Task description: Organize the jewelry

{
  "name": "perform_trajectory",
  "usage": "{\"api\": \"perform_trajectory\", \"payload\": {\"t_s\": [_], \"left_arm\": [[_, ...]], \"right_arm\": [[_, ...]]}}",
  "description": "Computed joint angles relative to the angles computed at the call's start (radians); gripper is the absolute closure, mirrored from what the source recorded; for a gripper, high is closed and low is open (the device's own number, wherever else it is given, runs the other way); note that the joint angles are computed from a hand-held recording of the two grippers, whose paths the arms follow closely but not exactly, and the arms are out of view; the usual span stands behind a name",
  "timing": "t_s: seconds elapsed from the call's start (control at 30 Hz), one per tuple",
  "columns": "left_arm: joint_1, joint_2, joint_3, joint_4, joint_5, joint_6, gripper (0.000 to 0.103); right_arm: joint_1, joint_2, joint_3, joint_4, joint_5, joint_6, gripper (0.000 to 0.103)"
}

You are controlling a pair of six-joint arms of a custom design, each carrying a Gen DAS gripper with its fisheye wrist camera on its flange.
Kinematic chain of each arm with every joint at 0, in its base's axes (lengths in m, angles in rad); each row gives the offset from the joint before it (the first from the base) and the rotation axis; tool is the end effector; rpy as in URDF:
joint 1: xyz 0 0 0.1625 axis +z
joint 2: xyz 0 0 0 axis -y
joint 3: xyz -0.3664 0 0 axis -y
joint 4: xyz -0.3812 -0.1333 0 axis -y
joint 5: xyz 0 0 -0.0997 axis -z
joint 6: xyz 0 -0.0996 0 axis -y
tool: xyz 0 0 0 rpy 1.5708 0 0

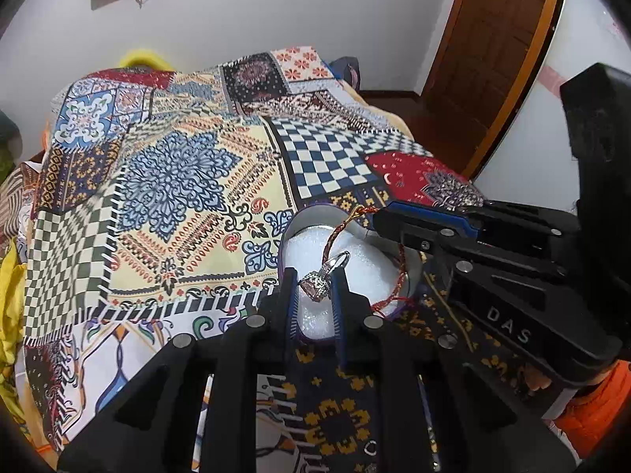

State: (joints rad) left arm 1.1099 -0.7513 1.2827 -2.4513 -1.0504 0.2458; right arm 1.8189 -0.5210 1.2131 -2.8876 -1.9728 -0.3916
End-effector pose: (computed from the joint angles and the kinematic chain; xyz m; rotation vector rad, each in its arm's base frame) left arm -0.1563 -0.7259 0.1723 0.7891 2.4939 -0.5328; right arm 0.2746 -0.6998 0.0856 0.6529 -2.5133 0.7967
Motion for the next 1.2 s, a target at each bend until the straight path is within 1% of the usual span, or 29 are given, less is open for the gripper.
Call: {"api": "perform_trajectory", "payload": {"t_s": [0.17,0.4,0.63,0.77,0.9,1.07,1.13,1.2], "left_arm": [[0.004,0.018,-0.024,0.034,0.003,-0.011,0.088],[0.002,0.013,-0.024,0.045,-0.006,-0.014,0.088],[-0.008,-0.023,0.010,0.028,-0.005,-0.012,0.088],[-0.020,-0.056,0.044,0.002,0.003,-0.008,0.086],[-0.030,-0.090,0.075,-0.013,0.006,-0.020,0.080],[-0.046,-0.145,0.129,-0.025,0.013,-0.034,0.073],[-0.054,-0.170,0.158,-0.034,0.015,-0.038,0.070],[-0.064,-0.199,0.197,-0.048,0.017,-0.037,0.067]], "right_arm": [[-0.003,0.001,-0.010,0.038,-0.007,0.000,0.096],[0.004,0.008,-0.024,0.079,-0.033,-0.019,0.095],[0.009,-0.014,-0.005,0.100,-0.033,-0.005,0.095],[0.018,-0.031,0.013,0.088,-0.040,-0.004,0.095],[0.027,-0.052,0.035,0.077,-0.045,0.001,0.089],[0.046,-0.098,0.102,0.017,-0.052,-0.003,0.082],[0.054,-0.123,0.139,-0.012,-0.052,-0.003,0.073],[0.064,-0.142,0.175,-0.050,-0.057,-0.007,0.067]]}}
